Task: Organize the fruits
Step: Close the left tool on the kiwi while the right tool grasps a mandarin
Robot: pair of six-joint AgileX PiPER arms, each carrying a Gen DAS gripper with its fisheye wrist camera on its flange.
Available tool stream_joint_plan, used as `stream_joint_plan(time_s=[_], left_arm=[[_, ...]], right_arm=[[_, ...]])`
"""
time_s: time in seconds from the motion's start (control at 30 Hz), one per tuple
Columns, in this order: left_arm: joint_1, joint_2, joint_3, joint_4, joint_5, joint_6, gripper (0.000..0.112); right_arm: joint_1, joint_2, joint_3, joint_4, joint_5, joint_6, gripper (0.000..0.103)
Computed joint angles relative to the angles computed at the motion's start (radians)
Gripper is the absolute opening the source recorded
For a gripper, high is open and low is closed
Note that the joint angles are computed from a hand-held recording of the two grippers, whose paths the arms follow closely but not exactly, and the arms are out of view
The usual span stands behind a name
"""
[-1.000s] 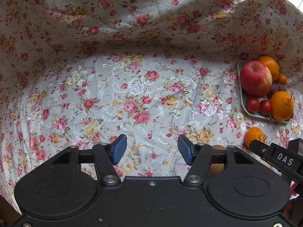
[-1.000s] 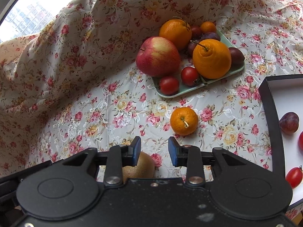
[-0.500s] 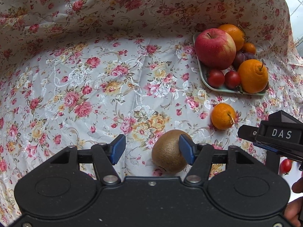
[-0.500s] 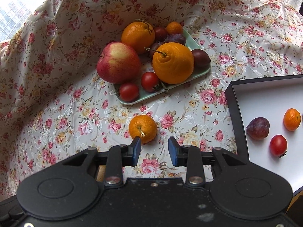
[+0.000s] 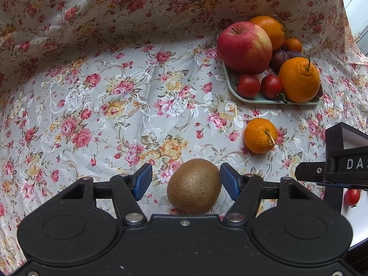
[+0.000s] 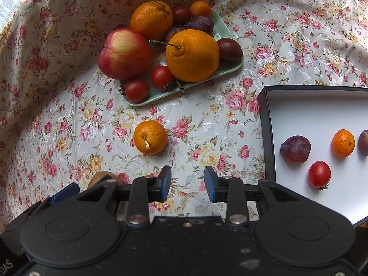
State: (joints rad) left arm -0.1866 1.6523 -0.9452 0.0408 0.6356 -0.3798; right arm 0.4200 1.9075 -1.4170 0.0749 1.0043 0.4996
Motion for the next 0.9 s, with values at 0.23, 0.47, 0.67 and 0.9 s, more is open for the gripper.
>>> stream_joint_plan(time_s=[0.23,0.47,0.67,0.9], left_arm=[[-0.013,0.040,-0.018,-0.008,0.026,0.001,0.067],[0.025,0.047,-0.015,-0.072,0.028,0.037,0.061],[0.020,0.033,-0.024,0.055,0.073,-0.121,0.061],[0.112,0.020,-0.008,0.099,0.113,-0.206,0.061]], right_arm=[[0.025,-0.009,0.001,-0.042,-0.004,-0.002,0.034],[0.005,-0.028,0.019,-0.020,-0.029,-0.003,0.034],[-0.012,-0.037,0.040,0.054,-0.093,-0.040,0.034],[0.000,0.012,0.014,0.070,-0.172,-0.033,0.034]])
